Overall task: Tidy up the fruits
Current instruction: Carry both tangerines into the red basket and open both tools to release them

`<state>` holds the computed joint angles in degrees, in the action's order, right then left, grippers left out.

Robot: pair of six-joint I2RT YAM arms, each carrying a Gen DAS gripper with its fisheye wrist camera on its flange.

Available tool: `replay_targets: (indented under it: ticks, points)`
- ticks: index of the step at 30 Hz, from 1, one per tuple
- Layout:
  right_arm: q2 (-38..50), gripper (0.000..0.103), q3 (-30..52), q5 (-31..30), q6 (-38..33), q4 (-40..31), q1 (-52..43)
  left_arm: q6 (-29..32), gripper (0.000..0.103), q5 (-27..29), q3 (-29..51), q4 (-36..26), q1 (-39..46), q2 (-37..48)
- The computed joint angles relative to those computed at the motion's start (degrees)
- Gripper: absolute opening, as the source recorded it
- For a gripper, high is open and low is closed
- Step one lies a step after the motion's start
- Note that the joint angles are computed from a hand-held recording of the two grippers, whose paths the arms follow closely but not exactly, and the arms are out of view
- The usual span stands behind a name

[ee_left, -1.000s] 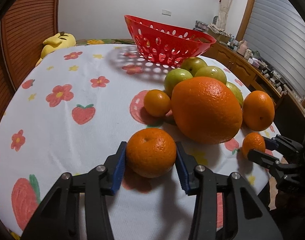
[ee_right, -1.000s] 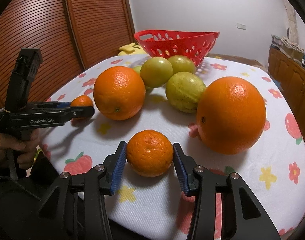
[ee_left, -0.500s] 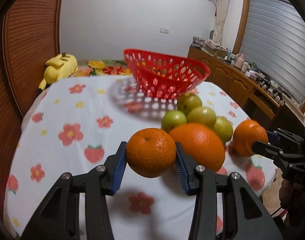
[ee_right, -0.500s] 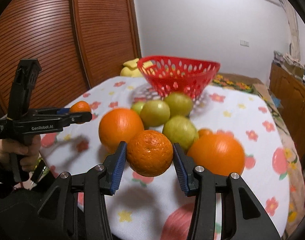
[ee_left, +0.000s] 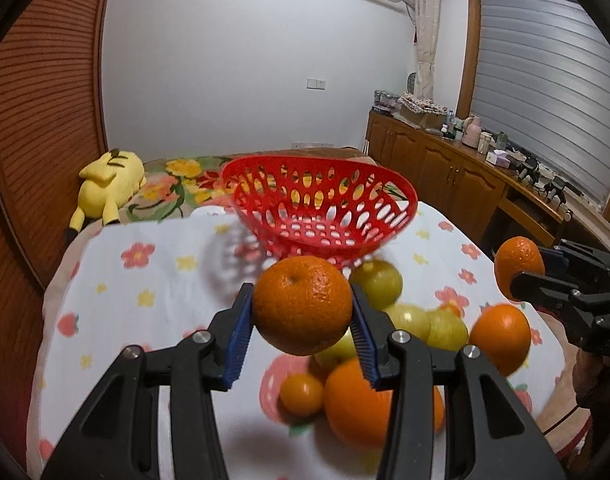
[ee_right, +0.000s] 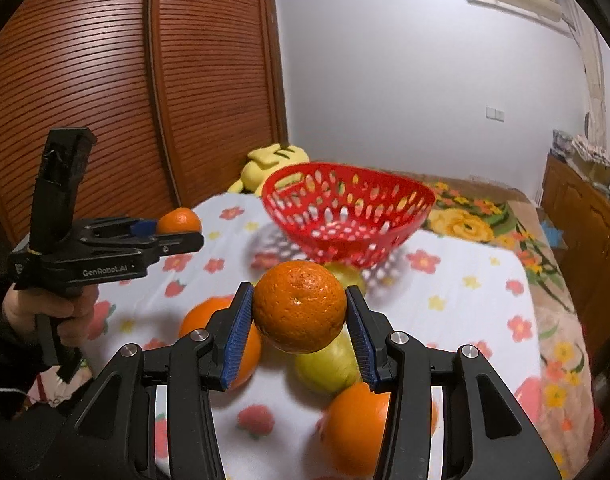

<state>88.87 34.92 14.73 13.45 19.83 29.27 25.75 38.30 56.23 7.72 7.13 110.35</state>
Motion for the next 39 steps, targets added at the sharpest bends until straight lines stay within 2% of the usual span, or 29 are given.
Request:
replay_targets:
  ticks: [6, 18, 28, 36, 39]
  points:
    - [2.44, 0.046, 4.35, -3.21, -2.22, -1.67, -3.93, -1.45, 0.045, -3.17, 5.12, -0.46, -3.71, 2.95]
    - [7.89, 0.046, 13.71, -5.94, -4.42, -6.35, -9.43, -2.57, 0.045, -6.56, 15.14, -6.48, -8.70, 8.63]
    - [16.44, 0.046, 24.82, -11.42, -5.74, -13.31, -13.48, -2.53, 0.045, -9.73, 17.56, -7.46, -10.83, 10.38]
    - [25.51, 0.046, 36.08, -14.25, -6.79, -22.03, -16.13, -2.28, 0.045, -10.71, 17.75, -7.71, -11.56, 10.23]
    - [26.57, 0.047, 37.40, -15.12, -6.94, -23.22, -16.94, -2.18, 0.045, -11.19, 17.98, -7.94, -11.82, 10.29]
